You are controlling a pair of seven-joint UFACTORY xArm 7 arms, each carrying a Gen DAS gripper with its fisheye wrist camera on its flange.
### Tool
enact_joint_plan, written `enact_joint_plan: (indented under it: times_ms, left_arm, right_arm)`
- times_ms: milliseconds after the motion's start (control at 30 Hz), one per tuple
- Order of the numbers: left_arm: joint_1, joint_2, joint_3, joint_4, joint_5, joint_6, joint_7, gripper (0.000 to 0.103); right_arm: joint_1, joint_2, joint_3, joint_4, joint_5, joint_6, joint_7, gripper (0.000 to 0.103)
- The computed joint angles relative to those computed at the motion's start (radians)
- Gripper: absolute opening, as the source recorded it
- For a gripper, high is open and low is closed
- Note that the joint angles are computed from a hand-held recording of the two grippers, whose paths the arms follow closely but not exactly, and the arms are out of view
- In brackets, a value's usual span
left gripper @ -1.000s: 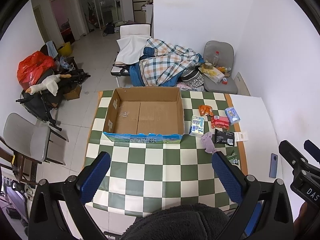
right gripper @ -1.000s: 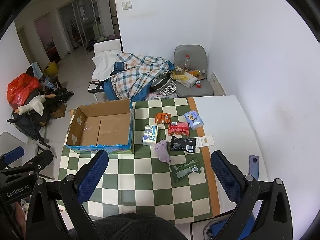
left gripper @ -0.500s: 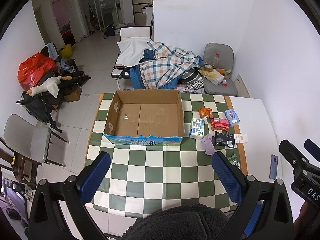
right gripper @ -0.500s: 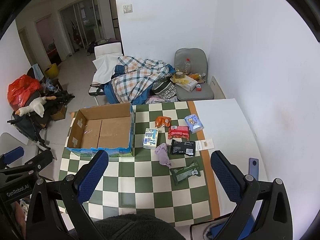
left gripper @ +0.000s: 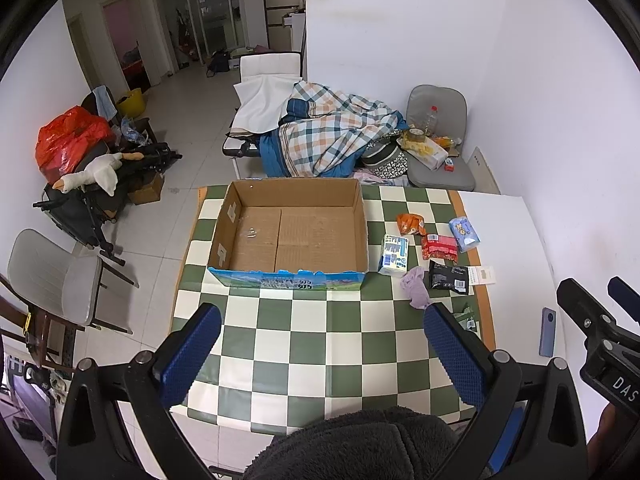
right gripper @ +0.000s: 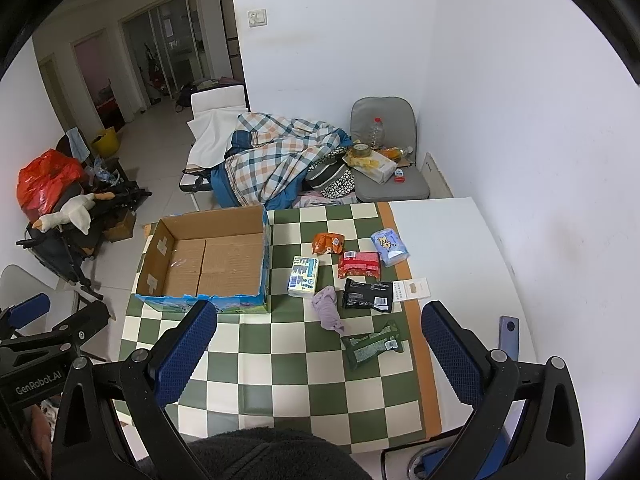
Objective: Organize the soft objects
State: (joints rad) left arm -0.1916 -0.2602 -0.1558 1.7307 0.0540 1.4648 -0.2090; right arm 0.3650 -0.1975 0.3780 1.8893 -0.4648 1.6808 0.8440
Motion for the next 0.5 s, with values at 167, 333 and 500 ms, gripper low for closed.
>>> enact_joint_plan:
  times_ms: [167, 333, 500]
  left_arm:
    - [-0.001, -0.004, 0.0, -0.009, -0.004, -0.006, -0.004, 0.103]
    - [-0.005, -0.02, -0.005, -0.07, -0.011, -0.062, 0.009, 0.103]
    - [-0.041, 0.158, -0.032, 0.029, 0.022, -0.087, 0.023, 0.103]
  right_arm:
    - [-0.002, -0.009, -0.003, -0.01, 0.011, -0.009, 0.0, 0.103]
    - [-0.02, -0.057, -0.038, -0.088, 0.073, -0.062, 0.016, 0.103]
    - [-0.09, -0.124, -0.122, -0.238, 0.167, -0.141, -0.021, 0.103]
